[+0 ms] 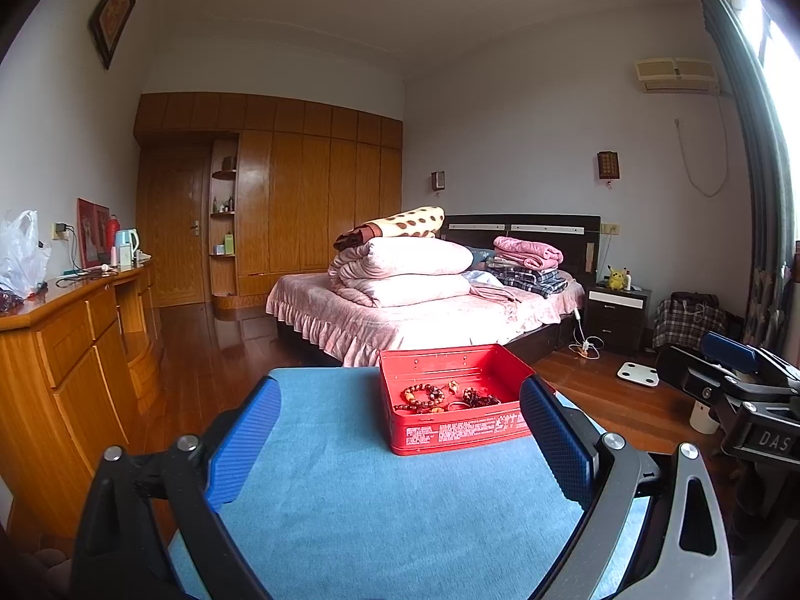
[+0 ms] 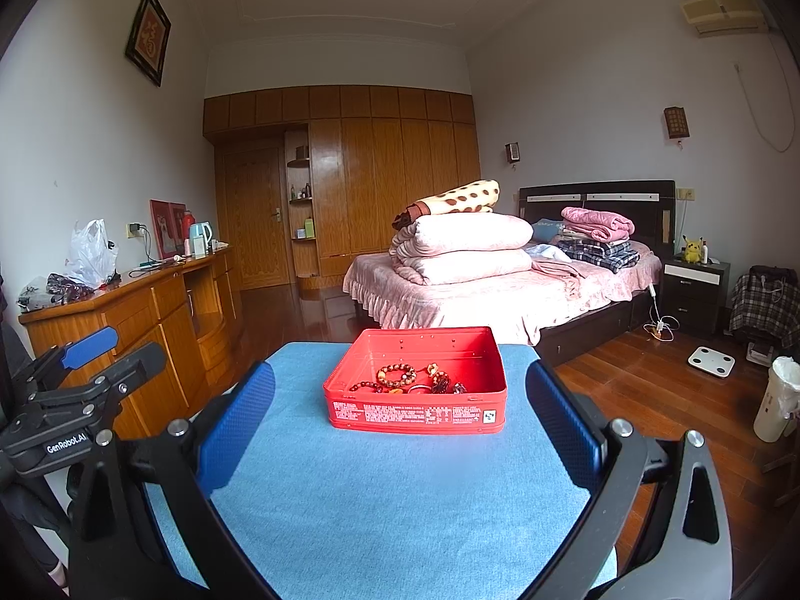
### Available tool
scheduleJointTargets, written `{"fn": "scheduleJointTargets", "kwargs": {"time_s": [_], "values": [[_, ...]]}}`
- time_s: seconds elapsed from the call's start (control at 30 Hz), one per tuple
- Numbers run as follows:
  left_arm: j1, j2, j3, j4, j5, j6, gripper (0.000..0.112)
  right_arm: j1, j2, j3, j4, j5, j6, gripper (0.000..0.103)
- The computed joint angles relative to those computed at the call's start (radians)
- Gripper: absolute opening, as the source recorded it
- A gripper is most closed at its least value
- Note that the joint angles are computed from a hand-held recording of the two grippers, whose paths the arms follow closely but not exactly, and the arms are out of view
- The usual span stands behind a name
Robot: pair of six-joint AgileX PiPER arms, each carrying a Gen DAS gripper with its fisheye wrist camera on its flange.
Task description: Organize jewelry
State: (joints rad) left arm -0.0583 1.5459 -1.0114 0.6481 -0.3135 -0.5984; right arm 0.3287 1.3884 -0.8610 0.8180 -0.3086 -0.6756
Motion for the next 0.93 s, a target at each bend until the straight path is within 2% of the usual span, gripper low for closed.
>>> {"fn": "scheduleJointTargets", "kwargs": {"time_s": [0.43,0.6,0.93], "values": [[0.015,0.006,-0.007,0.062,-0.004,-0.063,0.094,0.004,0.012,-0.008,0.022,-0.002,-0.021,0.098],[0.011,0.008,-0.013,0.042,-0.002,-0.049,0.094,0.001,0.018,-0.011,0.024,-0.001,-0.023,0.098],[0.015,0.011,-0.032,0.134,0.012,-0.150,0.094,0.001,0.025,-0.018,0.020,-0.004,-0.024,0.098]]}}
